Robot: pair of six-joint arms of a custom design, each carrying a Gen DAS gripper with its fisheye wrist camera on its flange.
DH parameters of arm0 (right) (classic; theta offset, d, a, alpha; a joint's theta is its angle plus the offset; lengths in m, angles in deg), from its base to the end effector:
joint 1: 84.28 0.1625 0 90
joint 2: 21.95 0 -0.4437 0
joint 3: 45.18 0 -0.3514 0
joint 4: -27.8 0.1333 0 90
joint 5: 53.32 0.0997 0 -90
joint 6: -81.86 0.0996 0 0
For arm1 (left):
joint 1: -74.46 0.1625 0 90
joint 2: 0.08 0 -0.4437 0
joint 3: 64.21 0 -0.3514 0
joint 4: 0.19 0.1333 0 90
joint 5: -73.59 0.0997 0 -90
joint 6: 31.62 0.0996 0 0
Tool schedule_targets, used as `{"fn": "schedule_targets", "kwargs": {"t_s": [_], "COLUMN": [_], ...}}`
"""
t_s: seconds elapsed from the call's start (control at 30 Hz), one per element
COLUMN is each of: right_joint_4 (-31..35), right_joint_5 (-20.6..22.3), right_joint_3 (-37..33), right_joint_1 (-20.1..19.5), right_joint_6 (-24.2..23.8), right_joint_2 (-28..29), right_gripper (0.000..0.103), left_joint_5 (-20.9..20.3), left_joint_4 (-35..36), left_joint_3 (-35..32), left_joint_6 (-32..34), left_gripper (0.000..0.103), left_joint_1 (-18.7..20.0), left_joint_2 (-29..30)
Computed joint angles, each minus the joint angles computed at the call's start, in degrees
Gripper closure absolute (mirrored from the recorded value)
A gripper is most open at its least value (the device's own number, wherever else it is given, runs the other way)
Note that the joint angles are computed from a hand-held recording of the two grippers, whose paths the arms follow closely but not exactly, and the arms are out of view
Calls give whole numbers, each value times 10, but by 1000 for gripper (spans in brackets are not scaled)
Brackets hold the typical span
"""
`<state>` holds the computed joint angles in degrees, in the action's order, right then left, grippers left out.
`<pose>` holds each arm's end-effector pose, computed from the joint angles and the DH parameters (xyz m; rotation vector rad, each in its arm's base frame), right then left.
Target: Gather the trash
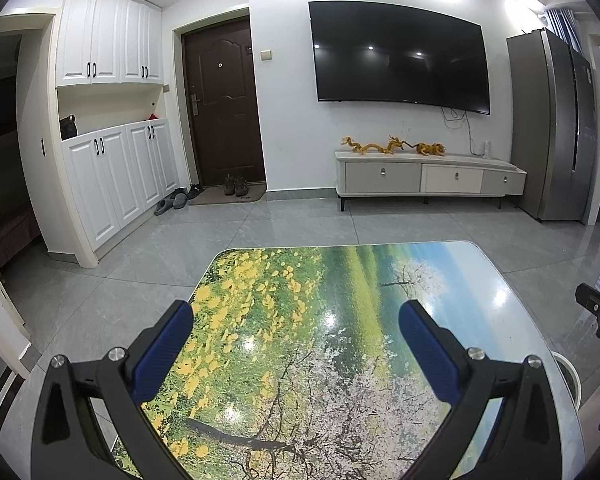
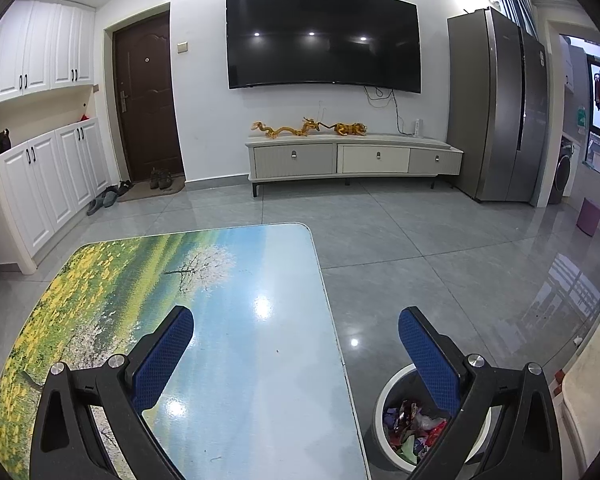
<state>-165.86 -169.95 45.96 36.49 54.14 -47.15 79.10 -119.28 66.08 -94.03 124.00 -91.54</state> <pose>0.4231 -0.5373 0.0211 1.0706 -2.3358 0.8907 -0.0583 -0.4265 0.3783 -0.1589 1.6162 -1.3062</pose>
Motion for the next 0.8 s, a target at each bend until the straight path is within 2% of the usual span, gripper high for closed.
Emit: {"fn": "schedule_targets", "kwargs": {"t_s": [0.2,0.43,0.5,0.67,0.8], "right_joint_4": [-1,-5,-9,-9,-14], "right_joint_5": [-2,-2,-3,-4,-6], "right_joint_3": [1,4,6,7,10], "right_joint_1": [-1,-1,-1,-1,0], "right_joint_6": [-1,-4,-6,-6,-8], "right_joint_2": [-1,-1,-1,-1,-1], "right_gripper": [0,0,0,0,0], "left_joint_5": [-3,-12,-13,-16,-17], "left_joint_4": [52,185,203,343,367], "left_joint_3": [-8,-34,-37,-70,-75], "left_joint_6": [-34,-133,-146,-254,-275], "left_gripper": [0,0,0,0,0], "left_joint_1": [0,4,4,8,9], "left_joint_2": [-5,-17,-18,-19,-19]}}
